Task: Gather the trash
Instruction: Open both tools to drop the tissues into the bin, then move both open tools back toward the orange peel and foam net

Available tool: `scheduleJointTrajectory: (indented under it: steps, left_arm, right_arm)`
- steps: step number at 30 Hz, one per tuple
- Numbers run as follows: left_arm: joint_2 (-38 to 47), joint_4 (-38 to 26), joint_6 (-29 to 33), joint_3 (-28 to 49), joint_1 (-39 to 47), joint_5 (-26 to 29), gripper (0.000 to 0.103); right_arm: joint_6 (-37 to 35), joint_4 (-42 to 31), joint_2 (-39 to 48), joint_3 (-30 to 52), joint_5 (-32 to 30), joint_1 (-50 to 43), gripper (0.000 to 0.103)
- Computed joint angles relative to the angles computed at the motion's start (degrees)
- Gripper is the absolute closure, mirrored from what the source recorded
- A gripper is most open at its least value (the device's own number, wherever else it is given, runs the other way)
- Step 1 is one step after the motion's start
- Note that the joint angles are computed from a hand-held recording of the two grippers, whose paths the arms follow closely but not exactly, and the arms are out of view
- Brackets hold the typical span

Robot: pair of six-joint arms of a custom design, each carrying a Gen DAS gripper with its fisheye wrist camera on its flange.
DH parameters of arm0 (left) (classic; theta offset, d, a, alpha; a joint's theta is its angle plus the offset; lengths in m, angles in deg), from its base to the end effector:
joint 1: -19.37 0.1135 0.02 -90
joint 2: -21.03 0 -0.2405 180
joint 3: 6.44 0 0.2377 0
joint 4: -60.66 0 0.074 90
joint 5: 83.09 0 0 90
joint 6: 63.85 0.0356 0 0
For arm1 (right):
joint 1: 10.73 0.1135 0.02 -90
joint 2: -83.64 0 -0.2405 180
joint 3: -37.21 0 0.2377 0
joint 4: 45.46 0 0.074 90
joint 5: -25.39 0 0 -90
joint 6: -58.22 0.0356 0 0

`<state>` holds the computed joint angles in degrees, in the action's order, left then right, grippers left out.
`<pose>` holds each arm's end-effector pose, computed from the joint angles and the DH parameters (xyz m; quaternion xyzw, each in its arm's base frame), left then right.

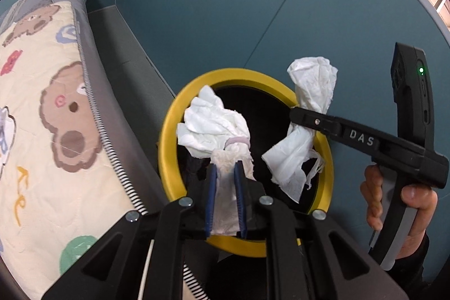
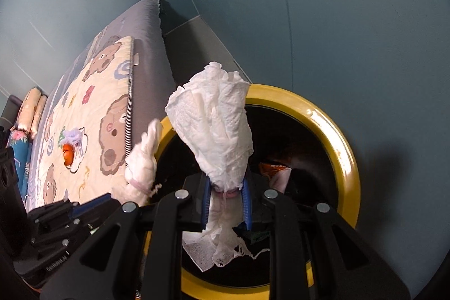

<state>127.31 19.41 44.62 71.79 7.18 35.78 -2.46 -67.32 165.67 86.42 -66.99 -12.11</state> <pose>0.3232 -0.0874 0.1342 0.2951 0.9069 -0.2353 0.1872 0.2497 -0.0045 0.1334 0.2461 0.9204 0.0924 0.2896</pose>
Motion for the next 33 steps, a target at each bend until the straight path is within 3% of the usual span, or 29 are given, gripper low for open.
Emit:
scheduleJointTrajectory:
  steps: [4,8,12,16,18,21,33]
  left_arm:
    - [0.96,1.57,-1.32,-0.44,-0.90,-0.87,0.091]
    - [2.33,0.93,-1.99,0.66,-0.65,-0.30,0.085]
    - [2.87,1.01,-1.67,1.07,0.66,-0.03,0.064]
    - [2.23,0.97,-1.97,0.55,2.37,1.20,0.048]
    - [1.50,1.53,-1.91,0.01,3.57,1.46,0.038]
    - [1.13,2.12,-1.67,-0.18,5.38,1.02,0.030]
    - [8.82,-0.45,0.74,9.76,17.24,-0.42,0.023]
  right_arm:
    - [-0.86,0.45,0.76,-0.37,-0.89,-1.59,0.084]
    - [-1.26,0.06,0.51,-0.29,-0.58,-1.98,0.081]
    - [-1.05,0.03,-0.48,-1.13,-0.02,-2.29,0.068]
    - [0.39,-0.99,-1.99,-1.53,0.93,-1.70,0.062]
    - [1.04,-1.04,-2.12,-1.46,1.63,-1.15,0.053]
    - [1.45,-2.12,-2.19,-0.47,2.75,0.08,0.052]
    - [3.50,-2.79,5.03,7.48,4.25,8.80,0.049]
